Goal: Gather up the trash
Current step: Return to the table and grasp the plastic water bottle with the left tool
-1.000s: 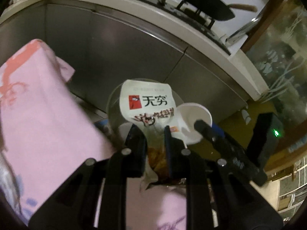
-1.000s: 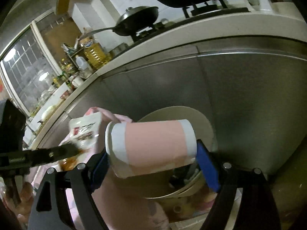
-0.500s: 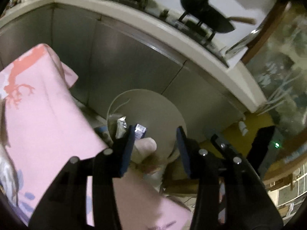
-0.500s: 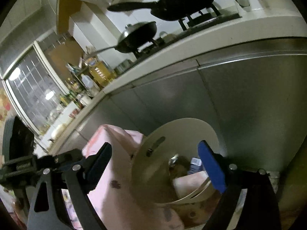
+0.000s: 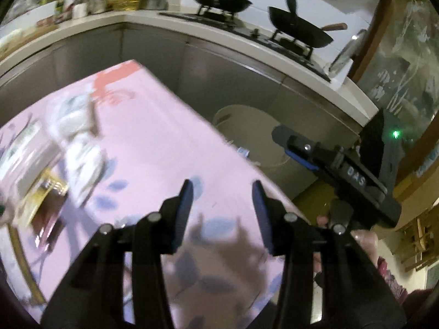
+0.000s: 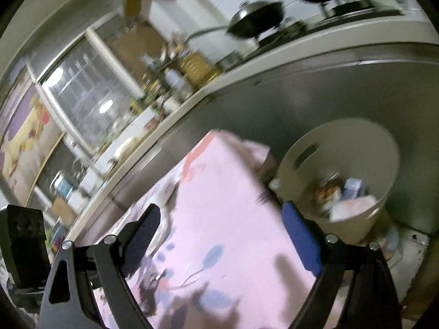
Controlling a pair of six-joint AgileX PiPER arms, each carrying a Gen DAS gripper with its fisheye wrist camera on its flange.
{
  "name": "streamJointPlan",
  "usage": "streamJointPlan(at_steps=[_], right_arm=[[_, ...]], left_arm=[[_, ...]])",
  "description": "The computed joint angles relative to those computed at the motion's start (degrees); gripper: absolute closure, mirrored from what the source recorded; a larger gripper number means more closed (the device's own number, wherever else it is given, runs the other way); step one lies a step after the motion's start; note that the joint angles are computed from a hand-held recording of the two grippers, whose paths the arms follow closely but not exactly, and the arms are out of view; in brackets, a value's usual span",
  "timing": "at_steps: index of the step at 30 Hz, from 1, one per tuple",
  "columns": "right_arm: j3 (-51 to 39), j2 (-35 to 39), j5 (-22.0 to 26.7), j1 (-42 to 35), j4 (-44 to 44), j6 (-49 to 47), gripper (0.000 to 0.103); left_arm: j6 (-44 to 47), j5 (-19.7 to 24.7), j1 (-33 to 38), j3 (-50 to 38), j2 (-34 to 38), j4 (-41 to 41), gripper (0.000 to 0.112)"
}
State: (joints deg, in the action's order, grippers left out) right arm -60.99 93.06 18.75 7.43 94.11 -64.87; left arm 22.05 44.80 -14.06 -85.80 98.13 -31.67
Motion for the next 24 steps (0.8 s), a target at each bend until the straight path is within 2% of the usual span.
streamJointPlan(at_steps=[3, 7, 13, 15, 19, 21, 24], right_arm=[[-1.0, 0.6, -1.6, 4.8, -5.4, 5.2, 0.024], [-2.7, 2.1, -3.3, 10.8, -14.5, 14.8, 0.027], [-7.8, 5.3, -4.6, 18.9, -37.1, 36.9, 0.029], [-9.3, 6.3, -4.8, 21.5, -45.3, 44.6, 0.029], [-11.4, 8.2, -4.8, 25.6, -58.9, 57.8, 0.029], [-12.1, 8.9, -4.8, 27.1, -63.6, 62.4, 0.029], [-13.7, 10.0, -4.1, 28.6, -70.6, 69.0, 0.029]], left_arm=[[5.4, -0.3, 6.3, 9.1, -5.6, -3.6, 0.07], [12.5, 1.5, 16.5, 17.6, -10.9, -8.4, 0.07], [22.6, 6.0, 35.6, 26.3, -15.3, -12.8, 0.07], [25.2, 7.5, 41.9, 26.7, -14.9, -13.1, 0.07], [26.6, 8.7, 48.6, 23.6, -13.3, -12.3, 0.07], [26.6, 9.4, 50.3, 19.8, -12.0, -12.1, 0.07], [25.0, 9.0, 48.9, 13.3, -9.5, -9.1, 0.07]])
